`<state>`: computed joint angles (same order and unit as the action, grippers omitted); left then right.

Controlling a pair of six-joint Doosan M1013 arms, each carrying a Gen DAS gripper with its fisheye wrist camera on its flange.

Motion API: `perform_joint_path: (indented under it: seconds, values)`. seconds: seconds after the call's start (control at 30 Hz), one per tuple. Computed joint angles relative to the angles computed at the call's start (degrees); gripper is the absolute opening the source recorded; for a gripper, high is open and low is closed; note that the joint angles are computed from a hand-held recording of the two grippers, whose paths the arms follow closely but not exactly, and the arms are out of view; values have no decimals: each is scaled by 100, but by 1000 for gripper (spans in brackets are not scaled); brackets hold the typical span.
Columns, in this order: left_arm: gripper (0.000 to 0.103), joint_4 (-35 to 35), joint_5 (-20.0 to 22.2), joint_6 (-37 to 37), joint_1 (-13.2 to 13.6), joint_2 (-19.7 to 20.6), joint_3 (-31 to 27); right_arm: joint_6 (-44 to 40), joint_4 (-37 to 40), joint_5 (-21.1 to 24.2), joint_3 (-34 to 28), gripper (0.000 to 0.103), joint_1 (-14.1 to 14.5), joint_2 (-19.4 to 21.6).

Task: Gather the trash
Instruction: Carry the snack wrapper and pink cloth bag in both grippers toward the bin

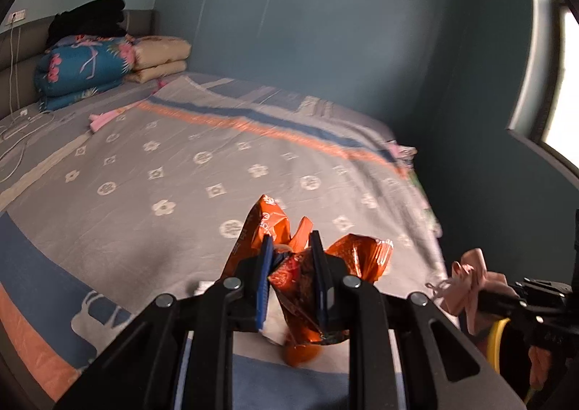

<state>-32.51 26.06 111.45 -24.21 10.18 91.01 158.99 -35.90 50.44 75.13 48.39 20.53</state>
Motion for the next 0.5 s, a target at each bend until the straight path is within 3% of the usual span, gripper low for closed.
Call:
perform_joint_path:
  seconds: [0.23, 0.5]
  values:
    - [19, -507, -175, 482, -312, -506, 352, 958, -879, 247, 529, 23, 349, -553]
    - [19, -1419, -74, 1279, -639, -775, 582, 2062, -1628, 804, 1081, 23, 759, -1088]
